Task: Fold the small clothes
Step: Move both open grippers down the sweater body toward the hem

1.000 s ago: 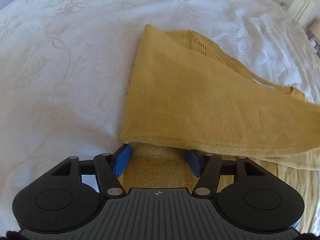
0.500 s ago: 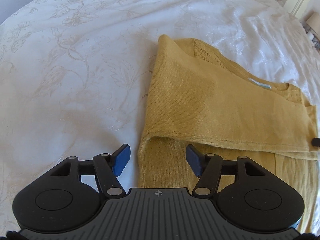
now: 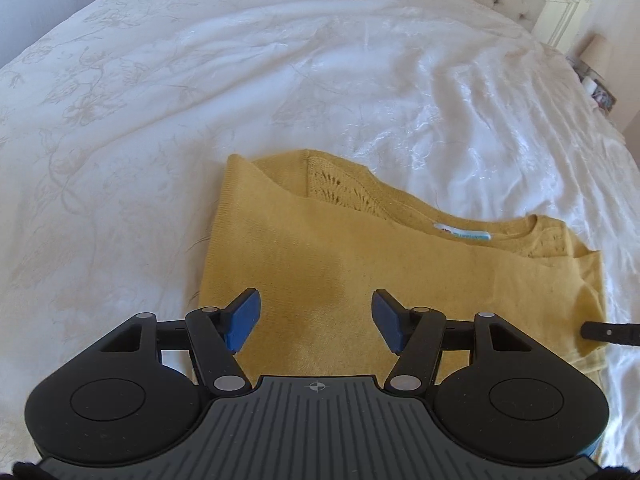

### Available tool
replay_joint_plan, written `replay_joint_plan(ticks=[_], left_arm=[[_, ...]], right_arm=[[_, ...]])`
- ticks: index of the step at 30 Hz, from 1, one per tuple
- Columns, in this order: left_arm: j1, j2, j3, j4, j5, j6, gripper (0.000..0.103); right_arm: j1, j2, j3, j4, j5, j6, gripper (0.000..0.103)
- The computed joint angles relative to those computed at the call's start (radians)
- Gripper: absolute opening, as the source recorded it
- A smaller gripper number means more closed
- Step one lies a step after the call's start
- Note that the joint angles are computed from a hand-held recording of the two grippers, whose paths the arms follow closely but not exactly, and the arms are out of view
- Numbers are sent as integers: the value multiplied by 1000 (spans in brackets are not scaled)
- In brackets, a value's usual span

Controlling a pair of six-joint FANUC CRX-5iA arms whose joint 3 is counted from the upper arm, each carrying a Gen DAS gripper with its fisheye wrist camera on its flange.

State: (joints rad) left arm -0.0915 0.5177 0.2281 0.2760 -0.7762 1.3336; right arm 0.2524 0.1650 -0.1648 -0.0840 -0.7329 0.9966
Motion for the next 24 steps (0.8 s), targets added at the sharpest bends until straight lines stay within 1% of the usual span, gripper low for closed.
replay_joint_plan(ticks=[1, 3, 5, 7, 8, 9, 11, 13, 14, 15, 17, 19, 20, 23, 24], left_arm=[[-6, 11, 16, -20, -4, 5, 60], [-23, 26, 61, -146, -16, 79, 60], [-31, 49, 121, -280, -57, 199, 60], [-25, 78, 175, -346, -115, 275, 60], [-15, 90, 191, -352, -136, 285, 63], [0, 92, 187, -334, -134, 271, 65], [7, 89, 193, -353, -139, 255, 65], [10, 83, 197, -362, -141, 232, 64], [15, 76, 192, -353, -136, 229, 64], [22, 62, 176, -338, -120, 228, 64], [30, 44, 152, -308, -90, 230, 64], [34, 29, 134, -284, -76, 229, 64], [36, 19, 121, -270, -67, 226, 64], [47, -22, 55, -202, -33, 188, 64], [54, -38, 27, -172, -24, 165, 64]], right_arm=[[-1, 1, 1, -2, 1, -3, 39], [-2, 2, 1, 1, -2, -8, 40], [-4, 0, -3, 7, -3, -16, 40], [-6, 0, -8, 19, -5, -30, 40], [-7, -1, -10, 23, -6, -35, 40], [-6, -1, -14, 35, -7, -50, 40], [-5, -4, -23, 55, -4, -76, 40], [-2, -14, -42, 85, 7, -114, 45], [2, -19, -51, 102, 16, -136, 51], [7, -27, -64, 123, 27, -161, 53], [18, -43, -86, 160, 46, -195, 55], [31, -61, -108, 202, 59, -224, 60], [35, -68, -115, 210, 63, -229, 64], [47, -89, -132, 226, 68, -243, 68], [50, -94, -136, 228, 65, -246, 71]])
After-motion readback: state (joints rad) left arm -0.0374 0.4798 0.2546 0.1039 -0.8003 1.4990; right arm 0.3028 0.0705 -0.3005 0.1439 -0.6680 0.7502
